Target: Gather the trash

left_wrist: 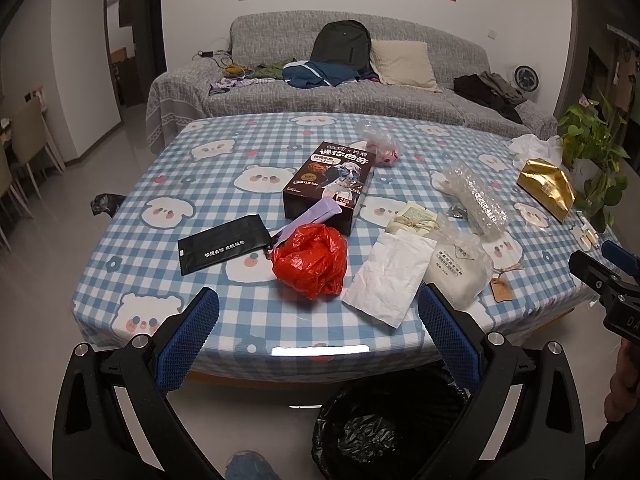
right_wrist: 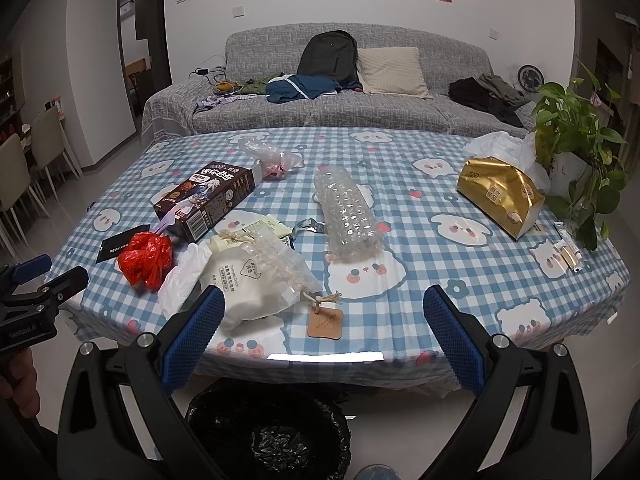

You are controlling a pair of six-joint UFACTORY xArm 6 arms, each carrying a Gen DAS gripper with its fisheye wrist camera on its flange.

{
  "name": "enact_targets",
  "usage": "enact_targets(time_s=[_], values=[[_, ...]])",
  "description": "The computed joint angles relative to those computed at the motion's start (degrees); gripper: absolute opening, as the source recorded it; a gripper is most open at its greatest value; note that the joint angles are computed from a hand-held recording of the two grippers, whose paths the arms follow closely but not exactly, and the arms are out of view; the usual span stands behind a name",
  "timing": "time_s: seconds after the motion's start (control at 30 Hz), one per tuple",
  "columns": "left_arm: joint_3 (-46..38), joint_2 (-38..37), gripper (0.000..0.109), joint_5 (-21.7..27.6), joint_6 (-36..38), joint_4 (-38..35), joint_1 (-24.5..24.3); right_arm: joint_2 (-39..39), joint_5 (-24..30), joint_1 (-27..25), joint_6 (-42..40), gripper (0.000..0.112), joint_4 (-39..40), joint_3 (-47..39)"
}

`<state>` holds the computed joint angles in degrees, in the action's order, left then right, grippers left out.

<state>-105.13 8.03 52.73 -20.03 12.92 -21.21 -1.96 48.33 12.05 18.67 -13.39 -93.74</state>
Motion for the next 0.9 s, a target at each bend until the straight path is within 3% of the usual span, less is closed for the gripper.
enact_targets(time_s=[0.6, 0.9], values=[[-0.9, 0.8, 0.097, 0.6, 0.1, -0.4, -0.1, 0.3, 0.0, -0.1, -0.2, 0.096, 0.0, -0.2], [-7.4, 6.0, 0.097, 3.7, 1.5, -1.4, 0.6, 4.3, 2.0, -1.1, -2.2, 0.096, 0.6, -5.4]])
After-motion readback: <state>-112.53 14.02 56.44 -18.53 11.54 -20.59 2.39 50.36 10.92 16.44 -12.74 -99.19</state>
